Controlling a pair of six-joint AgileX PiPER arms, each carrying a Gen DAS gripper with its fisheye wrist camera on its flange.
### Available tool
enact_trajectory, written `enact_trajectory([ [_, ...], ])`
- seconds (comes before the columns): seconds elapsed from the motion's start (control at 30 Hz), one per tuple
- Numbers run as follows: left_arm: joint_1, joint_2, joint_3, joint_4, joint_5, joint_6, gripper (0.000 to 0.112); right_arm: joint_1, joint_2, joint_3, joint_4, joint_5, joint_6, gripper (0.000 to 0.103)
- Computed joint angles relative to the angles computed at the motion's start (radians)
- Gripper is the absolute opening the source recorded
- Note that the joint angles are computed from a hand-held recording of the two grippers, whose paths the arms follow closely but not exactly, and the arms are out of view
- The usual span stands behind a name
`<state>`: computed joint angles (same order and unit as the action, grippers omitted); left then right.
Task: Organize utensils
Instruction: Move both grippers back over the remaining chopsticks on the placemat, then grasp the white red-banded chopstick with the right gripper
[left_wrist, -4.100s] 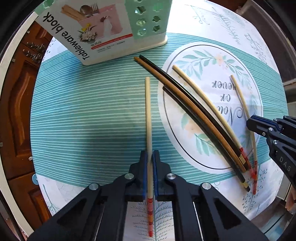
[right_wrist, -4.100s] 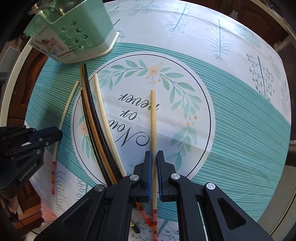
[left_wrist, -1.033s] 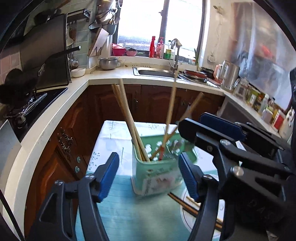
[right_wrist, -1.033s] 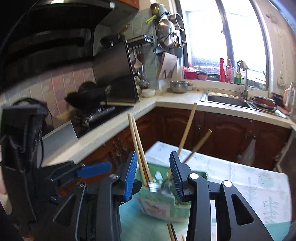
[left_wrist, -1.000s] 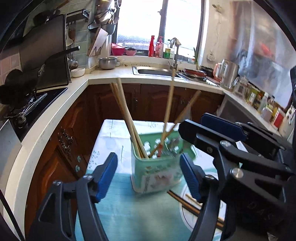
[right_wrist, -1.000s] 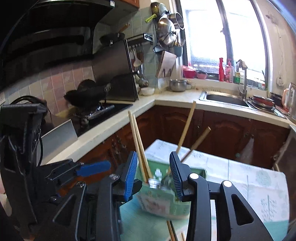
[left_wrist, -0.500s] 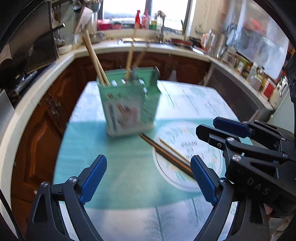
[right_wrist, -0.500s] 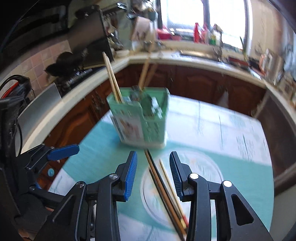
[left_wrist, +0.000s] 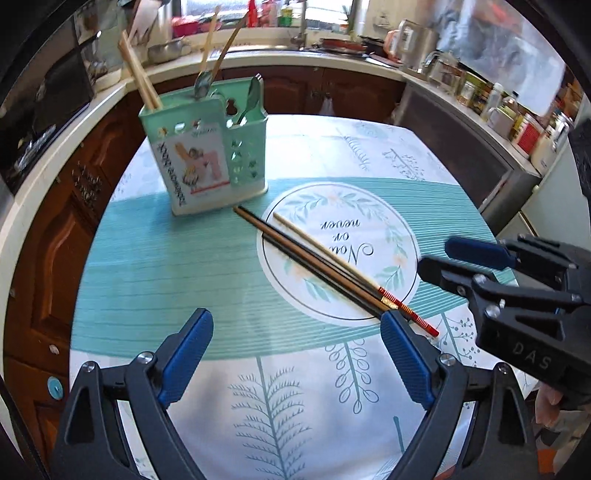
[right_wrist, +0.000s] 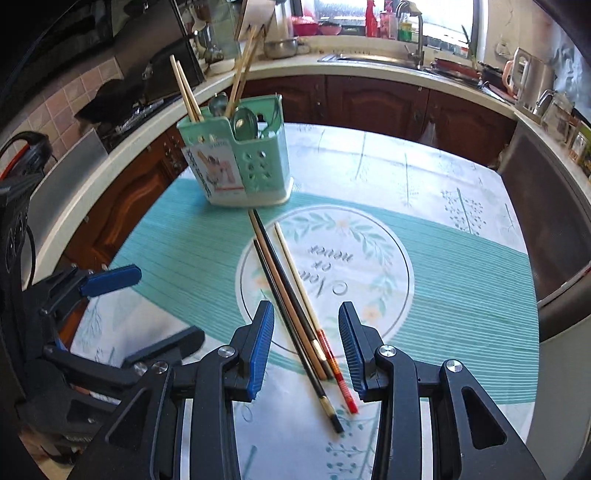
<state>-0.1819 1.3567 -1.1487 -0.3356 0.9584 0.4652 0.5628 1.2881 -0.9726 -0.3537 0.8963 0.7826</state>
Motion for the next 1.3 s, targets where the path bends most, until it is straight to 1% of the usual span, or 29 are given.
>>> enact_trajectory([
  [0.13, 0.005, 0.058, -0.029, 0.028, 0.016, -0.077, 0.091, -0.066, 0.016, 0.029, 0.089, -0.012, -0.14, 0.037],
  [0.27, 0.027, 0.125, -0.064, 0.028, 0.036, -0.134, 0.091, -0.167, 0.045, 0.052, 0.244, -0.05, -0.329, 0.037],
  [0.33, 0.043, 0.174, -0.099, 0.008, 0.077, -0.161, 0.091, -0.205, 0.077, 0.04, 0.294, -0.053, -0.401, 0.037],
  [0.4, 0.056, 0.217, -0.134, -0.02, 0.114, -0.178, 0.086, -0.255, 0.118, 0.013, 0.363, -0.05, -0.494, 0.037],
  [0.47, 0.048, 0.245, -0.157, -0.008, 0.128, -0.212, 0.074, -0.289, 0.159, -0.027, 0.399, -0.036, -0.544, 0.035],
  [0.5, 0.039, 0.264, -0.175, 0.011, 0.135, -0.242, 0.071, -0.309, 0.189, -0.056, 0.422, -0.023, -0.575, 0.034],
  [0.53, 0.032, 0.276, -0.185, 0.023, 0.139, -0.264, 0.065, -0.324, 0.226, -0.095, 0.442, -0.006, -0.603, 0.032],
  [0.57, 0.029, 0.298, -0.203, 0.032, 0.151, -0.291, 0.058, -0.331, 0.263, -0.132, 0.447, 0.006, -0.616, 0.031],
  [0.6, 0.03, 0.32, -0.221, 0.028, 0.166, -0.306, 0.053, -0.332, 0.293, -0.171, 0.44, 0.025, -0.618, 0.029],
  [0.63, 0.034, 0.338, -0.233, 0.018, 0.18, -0.313, 0.045, -0.33, 0.323, -0.205, 0.434, 0.035, -0.621, 0.028],
  [0.67, 0.041, 0.357, -0.243, 0.005, 0.196, -0.32, 0.039, -0.326, 0.361, -0.248, 0.429, 0.049, -0.629, 0.028],
  [0.73, 0.048, 0.378, -0.25, -0.005, 0.209, -0.333, 0.034, -0.317, 0.421, -0.316, 0.422, 0.063, -0.64, 0.027],
  [0.9, 0.052, 0.389, -0.245, 0.002, 0.203, -0.347, 0.034, -0.296, 0.573, -0.488, 0.397, 0.124, -0.644, 0.027],
  [1.07, 0.065, 0.386, -0.245, -0.005, 0.2, -0.339, 0.034, -0.279, 0.688, -0.628, 0.372, 0.196, -0.659, 0.024],
  [1.17, 0.071, 0.387, -0.242, -0.012, 0.201, -0.339, 0.034, -0.259, 0.739, -0.682, 0.344, 0.236, -0.662, 0.022],
  [1.23, 0.072, 0.39, -0.244, -0.014, 0.206, -0.337, 0.034, -0.24, 0.752, -0.691, 0.322, 0.236, -0.661, 0.021],
  [1.3, 0.068, 0.394, -0.249, -0.007, 0.211, -0.338, 0.034, -0.233, 0.772, -0.722, 0.312, 0.256, -0.667, 0.019],
])
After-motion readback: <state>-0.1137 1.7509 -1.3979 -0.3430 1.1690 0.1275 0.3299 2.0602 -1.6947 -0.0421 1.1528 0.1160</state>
